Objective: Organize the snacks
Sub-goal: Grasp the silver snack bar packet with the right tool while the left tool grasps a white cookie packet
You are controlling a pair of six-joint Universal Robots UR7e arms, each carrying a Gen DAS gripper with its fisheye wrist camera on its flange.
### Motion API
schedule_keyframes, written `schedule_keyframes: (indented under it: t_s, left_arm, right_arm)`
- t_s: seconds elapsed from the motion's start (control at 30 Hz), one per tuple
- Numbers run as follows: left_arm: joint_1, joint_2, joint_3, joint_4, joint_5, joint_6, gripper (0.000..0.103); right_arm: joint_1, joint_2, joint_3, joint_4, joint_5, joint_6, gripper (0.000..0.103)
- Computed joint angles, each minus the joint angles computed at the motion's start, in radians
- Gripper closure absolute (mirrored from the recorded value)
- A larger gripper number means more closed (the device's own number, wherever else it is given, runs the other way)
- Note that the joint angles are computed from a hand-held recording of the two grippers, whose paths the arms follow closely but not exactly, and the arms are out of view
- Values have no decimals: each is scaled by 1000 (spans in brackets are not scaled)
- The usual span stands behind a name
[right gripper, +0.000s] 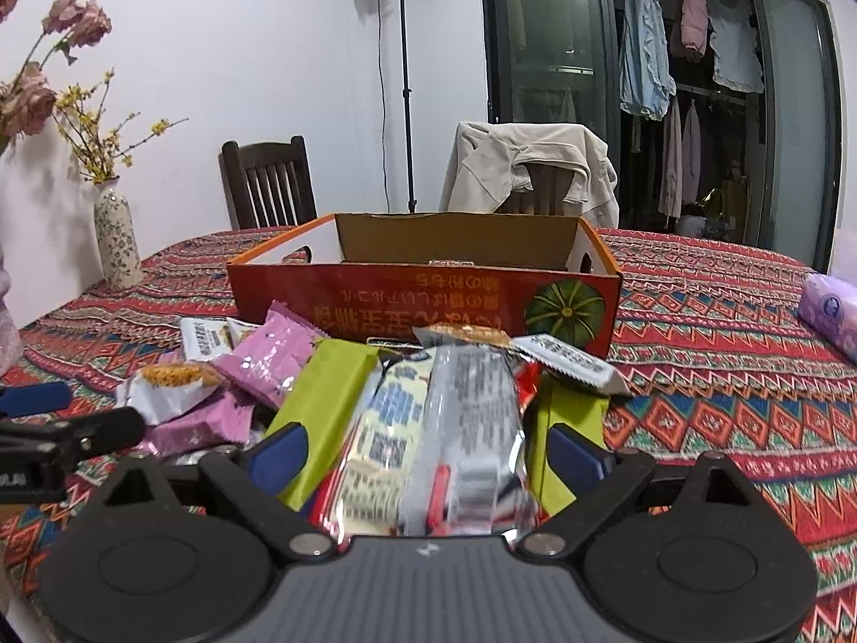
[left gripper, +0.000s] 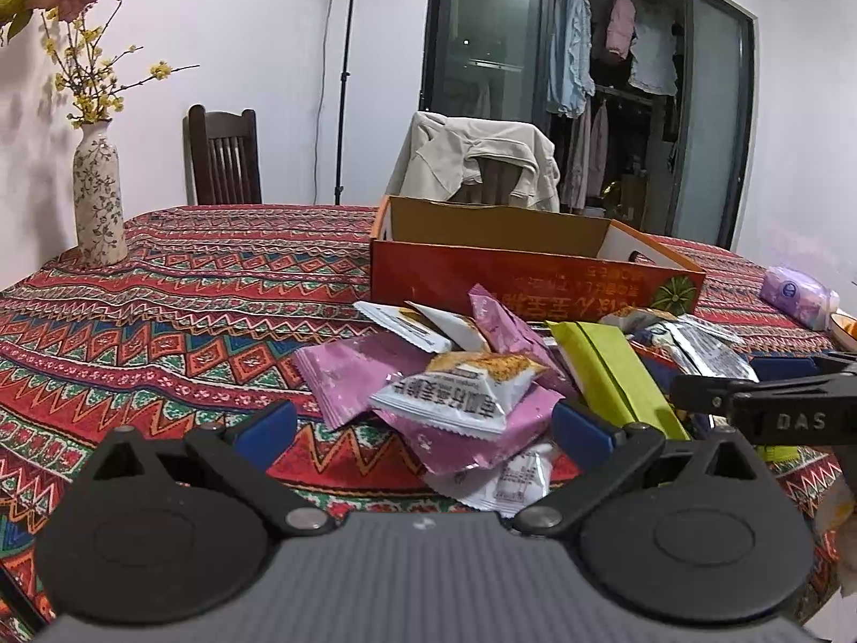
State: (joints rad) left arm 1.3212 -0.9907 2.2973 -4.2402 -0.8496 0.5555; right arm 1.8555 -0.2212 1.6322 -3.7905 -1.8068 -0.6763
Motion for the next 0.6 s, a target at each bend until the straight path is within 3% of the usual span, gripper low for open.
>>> schedule_keyframes:
  t_s: [0.07,0.27,0.33,0.6]
  left_arm:
    - [3,-3,-5,4,2,-4,0]
    - [9,-7,-14,24,8,-13,0]
    - [11,-9,-16,31,10,-17,0]
    - [15,-14,-22,48,17,-25,0]
  right_arm:
    - [8,9,-31,34,-25,4,23]
    - [19,19,-103,165,-94,50,25]
    - [16,14,-108,193,-100,65,30]
    - [7,0,-69,149,-74,45,48]
